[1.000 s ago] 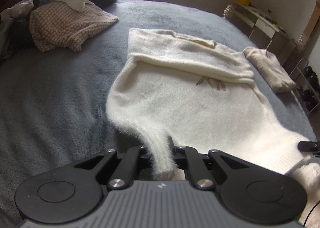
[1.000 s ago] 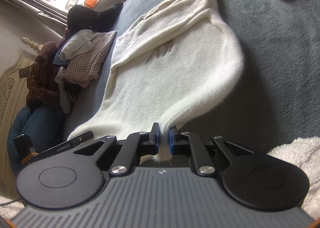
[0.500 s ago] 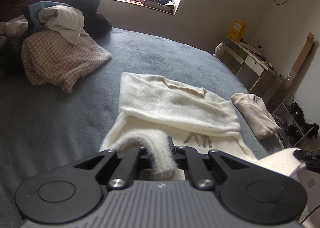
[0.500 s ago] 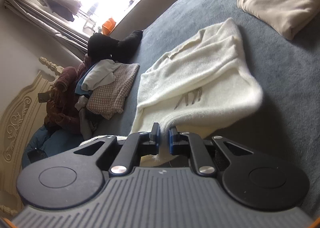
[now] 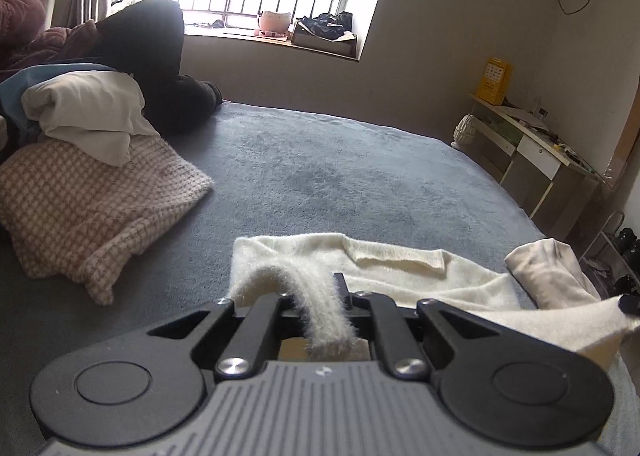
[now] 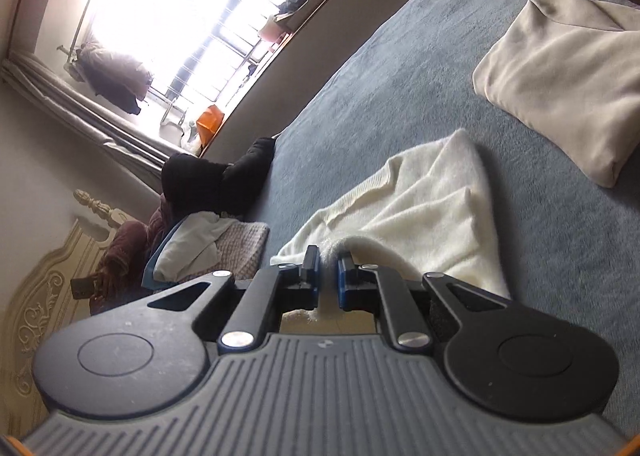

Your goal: Fold clothes

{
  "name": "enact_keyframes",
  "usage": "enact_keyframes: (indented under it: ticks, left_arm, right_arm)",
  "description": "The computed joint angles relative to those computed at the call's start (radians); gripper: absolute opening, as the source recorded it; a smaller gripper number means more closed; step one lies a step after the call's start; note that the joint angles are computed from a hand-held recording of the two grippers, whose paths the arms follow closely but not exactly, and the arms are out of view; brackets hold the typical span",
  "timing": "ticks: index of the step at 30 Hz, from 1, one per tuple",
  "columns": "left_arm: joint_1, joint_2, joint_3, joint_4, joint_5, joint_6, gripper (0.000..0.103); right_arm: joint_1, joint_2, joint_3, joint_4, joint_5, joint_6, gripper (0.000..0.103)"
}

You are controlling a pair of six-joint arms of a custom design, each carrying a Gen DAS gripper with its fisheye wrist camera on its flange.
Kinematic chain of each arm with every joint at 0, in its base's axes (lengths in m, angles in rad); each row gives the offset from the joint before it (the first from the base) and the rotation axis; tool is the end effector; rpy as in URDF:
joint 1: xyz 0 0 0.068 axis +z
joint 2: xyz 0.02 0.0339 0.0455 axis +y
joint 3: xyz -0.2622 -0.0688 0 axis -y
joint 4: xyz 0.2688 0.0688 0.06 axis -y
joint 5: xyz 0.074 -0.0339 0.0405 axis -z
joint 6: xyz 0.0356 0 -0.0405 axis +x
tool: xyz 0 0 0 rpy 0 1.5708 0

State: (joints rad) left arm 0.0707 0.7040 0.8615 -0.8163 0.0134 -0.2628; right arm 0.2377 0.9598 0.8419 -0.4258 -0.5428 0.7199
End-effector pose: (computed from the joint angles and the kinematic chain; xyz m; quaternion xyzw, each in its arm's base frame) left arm 0.1625 0.0110 0.3175 -0.1461 0.8858 -0.0482 0.4377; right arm 0.2221 0.0727 0.3022 0.0725 0.8463 0.4253 0.3125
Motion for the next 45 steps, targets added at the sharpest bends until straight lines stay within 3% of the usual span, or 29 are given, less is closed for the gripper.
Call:
enact_keyframes:
  ticks: [14, 18, 22, 24, 28, 32, 37, 41, 45]
  left_arm:
    - [0.032, 0.578, 0.011, 0.518, 0.026, 0.053, 0.008]
    - [0.088, 0.697, -0.03, 0.624, 0.122, -0.018, 0.022]
    - [0.166, 0.683, -0.102, 0.712, 0.254, -0.043, 0.036]
    - [0.209, 0.654, -0.13, 0.743, 0.318, -0.063, 0.057]
    - [0.292, 0.583, -0.155, 0.763, 0.405, -0.126, 0.067]
    - [0.403, 0.492, -0.143, 0.632, 0.551, -0.157, 0.068]
    - [0.605, 0.312, -0.168, 0.4, 0.753, -0.073, 0.076]
    - [0.825, 0.253, -0.115, 0.138, 0.871, 0.095, 0.077]
    - [1.067, 0.212, -0.069, -0.182, 0.987, 0.397, 0.083]
  right_arm:
    - [-0.004, 0.599, 0.094, 0.518, 0.093, 0.088, 0.007]
    - [-0.012, 0.765, 0.06, 0.728, 0.093, 0.183, 0.009]
    - [-0.045, 0.884, 0.012, 0.95, 0.021, 0.363, 0.011]
    - [-0.061, 0.881, -0.007, 0.987, -0.014, 0.392, 0.016]
    - [-0.08, 0.784, -0.082, 1.009, -0.018, 0.393, 0.051]
    - [-0.118, 0.669, -0.213, 1.118, -0.06, 0.519, 0.055]
    - [-0.142, 0.525, -0.462, 1.404, -0.131, 0.834, 0.059]
    - [-0.076, 0.426, -0.633, 1.58, -0.111, 1.024, 0.06]
    - [0.095, 0.311, -0.714, 1.549, -0.009, 1.083, 0.06]
